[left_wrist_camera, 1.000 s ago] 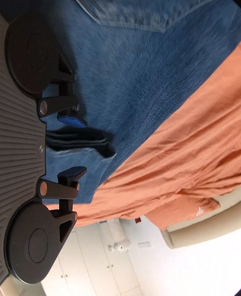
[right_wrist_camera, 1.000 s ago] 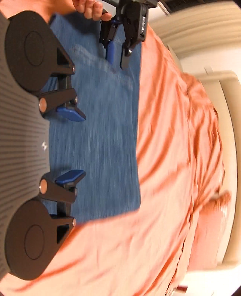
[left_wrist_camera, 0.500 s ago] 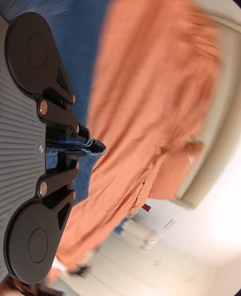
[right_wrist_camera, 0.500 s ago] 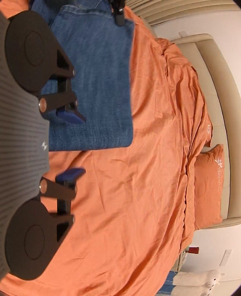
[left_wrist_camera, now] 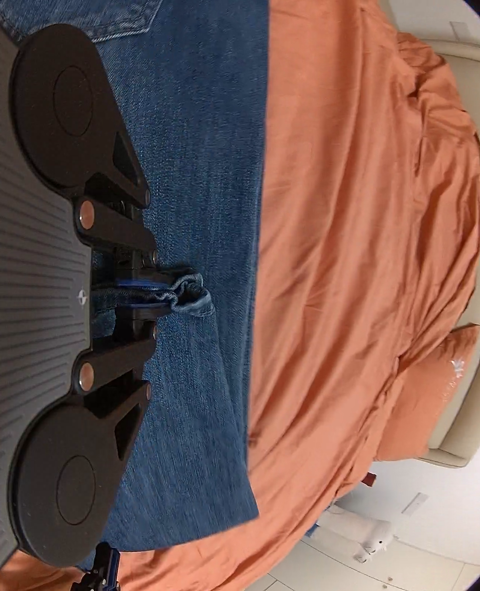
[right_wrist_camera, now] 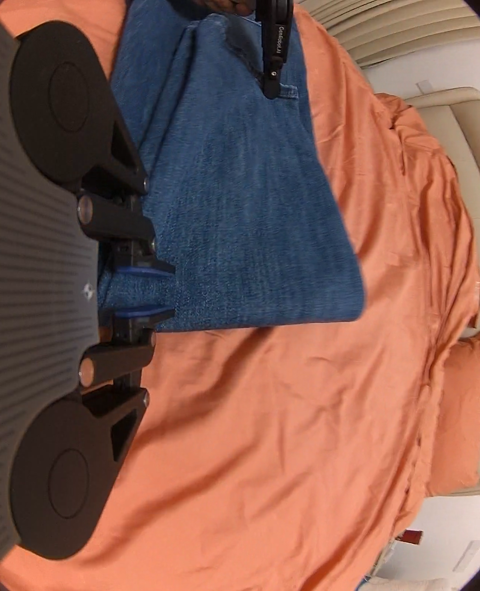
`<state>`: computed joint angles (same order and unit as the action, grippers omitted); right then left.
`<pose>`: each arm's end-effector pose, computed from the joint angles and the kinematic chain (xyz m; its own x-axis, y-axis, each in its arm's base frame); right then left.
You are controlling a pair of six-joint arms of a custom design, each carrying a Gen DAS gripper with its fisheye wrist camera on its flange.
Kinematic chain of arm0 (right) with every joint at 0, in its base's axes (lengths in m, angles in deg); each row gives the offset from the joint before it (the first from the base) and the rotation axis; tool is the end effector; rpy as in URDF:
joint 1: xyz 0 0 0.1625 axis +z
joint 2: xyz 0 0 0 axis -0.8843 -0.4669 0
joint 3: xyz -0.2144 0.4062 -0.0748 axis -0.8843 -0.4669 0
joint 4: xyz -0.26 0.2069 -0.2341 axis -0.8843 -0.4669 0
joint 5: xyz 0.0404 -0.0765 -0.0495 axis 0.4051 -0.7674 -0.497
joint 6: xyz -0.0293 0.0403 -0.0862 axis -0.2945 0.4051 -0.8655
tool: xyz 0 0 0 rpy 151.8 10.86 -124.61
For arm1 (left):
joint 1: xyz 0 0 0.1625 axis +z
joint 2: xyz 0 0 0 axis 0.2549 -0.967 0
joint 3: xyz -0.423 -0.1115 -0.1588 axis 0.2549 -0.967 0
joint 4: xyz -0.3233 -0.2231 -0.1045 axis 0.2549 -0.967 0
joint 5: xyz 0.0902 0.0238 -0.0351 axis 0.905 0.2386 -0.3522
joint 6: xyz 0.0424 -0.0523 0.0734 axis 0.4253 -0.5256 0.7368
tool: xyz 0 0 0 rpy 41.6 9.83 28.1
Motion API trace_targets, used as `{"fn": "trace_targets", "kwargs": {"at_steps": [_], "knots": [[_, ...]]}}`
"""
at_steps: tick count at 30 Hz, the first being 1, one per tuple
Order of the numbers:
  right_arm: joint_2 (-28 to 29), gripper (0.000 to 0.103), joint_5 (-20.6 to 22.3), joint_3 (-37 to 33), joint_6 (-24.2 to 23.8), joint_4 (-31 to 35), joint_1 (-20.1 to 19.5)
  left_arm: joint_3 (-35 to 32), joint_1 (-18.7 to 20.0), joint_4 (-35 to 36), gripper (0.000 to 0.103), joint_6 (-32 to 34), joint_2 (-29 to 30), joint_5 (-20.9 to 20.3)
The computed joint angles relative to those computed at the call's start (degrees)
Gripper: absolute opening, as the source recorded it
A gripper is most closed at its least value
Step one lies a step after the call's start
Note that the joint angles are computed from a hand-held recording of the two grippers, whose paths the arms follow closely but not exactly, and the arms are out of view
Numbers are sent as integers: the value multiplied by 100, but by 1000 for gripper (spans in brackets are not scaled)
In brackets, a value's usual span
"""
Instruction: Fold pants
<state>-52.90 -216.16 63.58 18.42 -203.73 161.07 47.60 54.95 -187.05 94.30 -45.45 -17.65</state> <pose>0.1791 -0.6979 0.2093 -0.7862 0.1749 0.5927 -0.2653 0.7707 -0.5794 -0.1598 -0.9170 0.2033 -0.7564 0.4759 -0.4487 0.6267 0.7238 -0.2888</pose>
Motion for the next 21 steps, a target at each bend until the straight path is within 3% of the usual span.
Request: {"fn": "trace_targets", "kwargs": {"at_steps": [3, 5, 8, 12, 14, 17, 21], "knots": [[-33, 12, -40, 6, 68, 39, 31, -127, -48, 309, 21, -180, -32, 152], [-6, 13, -233, 2, -119, -135, 141, 7, -103, 325, 21, -220, -188, 243], [51, 15, -282, 82, -591, -675, 291, 729, -183, -106, 21, -151, -670, 157], [144, 22, 145, 102, -1069, -1057, 382, 1819, -281, -581, 21, -50, -1306, -81], [245, 22, 138, 13, -1236, -1032, 419, 2221, -347, -717, 21, 17, -1486, 61], [309, 22, 134, -47, -1023, -743, 383, 2554, -417, -877, 21, 46, -1522, 566], [358, 22, 115, -69, -844, -476, 325, 2651, -353, -922, 30, -10, -1457, 723]]}}
